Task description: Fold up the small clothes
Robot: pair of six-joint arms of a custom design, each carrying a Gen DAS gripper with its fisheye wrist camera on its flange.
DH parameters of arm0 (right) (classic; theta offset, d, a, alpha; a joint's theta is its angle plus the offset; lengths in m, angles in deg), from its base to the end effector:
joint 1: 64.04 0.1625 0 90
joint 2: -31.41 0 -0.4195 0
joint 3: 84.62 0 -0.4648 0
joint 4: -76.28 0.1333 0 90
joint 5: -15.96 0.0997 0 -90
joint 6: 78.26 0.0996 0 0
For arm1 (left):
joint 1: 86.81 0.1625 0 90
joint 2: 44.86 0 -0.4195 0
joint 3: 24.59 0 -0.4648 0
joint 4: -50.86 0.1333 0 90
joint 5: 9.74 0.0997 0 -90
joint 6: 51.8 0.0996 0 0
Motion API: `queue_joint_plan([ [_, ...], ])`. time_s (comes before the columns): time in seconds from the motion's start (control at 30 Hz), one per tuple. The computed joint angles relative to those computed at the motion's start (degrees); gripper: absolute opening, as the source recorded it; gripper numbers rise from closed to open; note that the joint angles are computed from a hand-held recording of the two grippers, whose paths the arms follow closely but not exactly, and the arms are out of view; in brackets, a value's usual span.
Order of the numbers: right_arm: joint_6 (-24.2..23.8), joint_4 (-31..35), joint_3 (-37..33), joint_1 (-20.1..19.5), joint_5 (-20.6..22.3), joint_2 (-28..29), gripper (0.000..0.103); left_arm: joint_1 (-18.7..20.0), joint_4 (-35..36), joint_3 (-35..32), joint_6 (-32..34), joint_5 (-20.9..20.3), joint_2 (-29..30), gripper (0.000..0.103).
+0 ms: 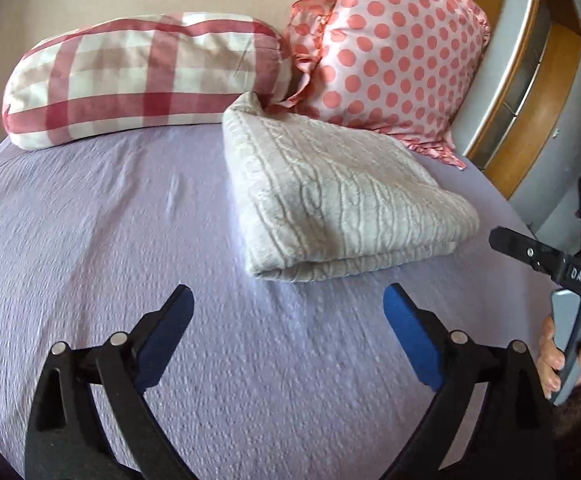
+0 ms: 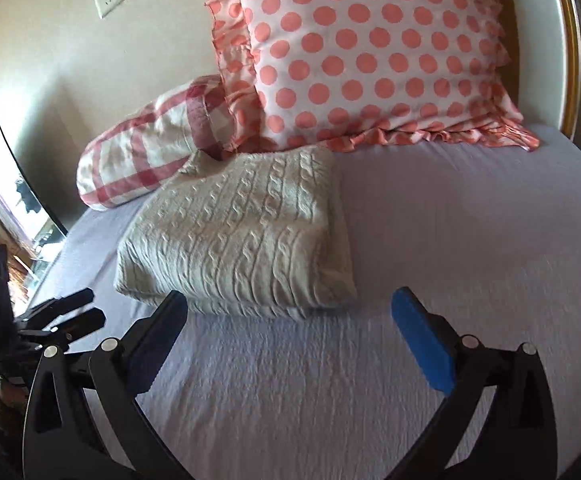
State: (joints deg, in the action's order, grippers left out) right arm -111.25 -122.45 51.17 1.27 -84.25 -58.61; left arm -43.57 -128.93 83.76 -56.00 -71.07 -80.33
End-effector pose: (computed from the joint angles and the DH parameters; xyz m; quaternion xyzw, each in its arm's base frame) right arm -0.0857 -0.4633 0.2932 0.0151 -0.8506 0.4190 0.3174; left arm -0.3125 -0.5425 -0.0929 0.3139 0.9062 -0.2340 0.1598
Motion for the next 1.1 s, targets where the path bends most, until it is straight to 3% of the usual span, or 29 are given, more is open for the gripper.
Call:
queue_joint_plan([
  [0.23,-1.9,1.3,-1.5,1.5,-6.7,4.8,0.102,-0.8,12.0,-2.0,-8.1,11.0,0.7,0.099],
  [0.67,-5.0,-1.5,-2.5,4.4,-16.2,8.5,0.102,-1.4,15.8,-2.9,-6.6,13.6,1.6,0.101],
  [1.1,-4.8,-0.9,-2.3,4.4,-16.1,8.0,0.102,-1.3,15.8,-3.0,-6.3,13.4,1.6,0.101],
])
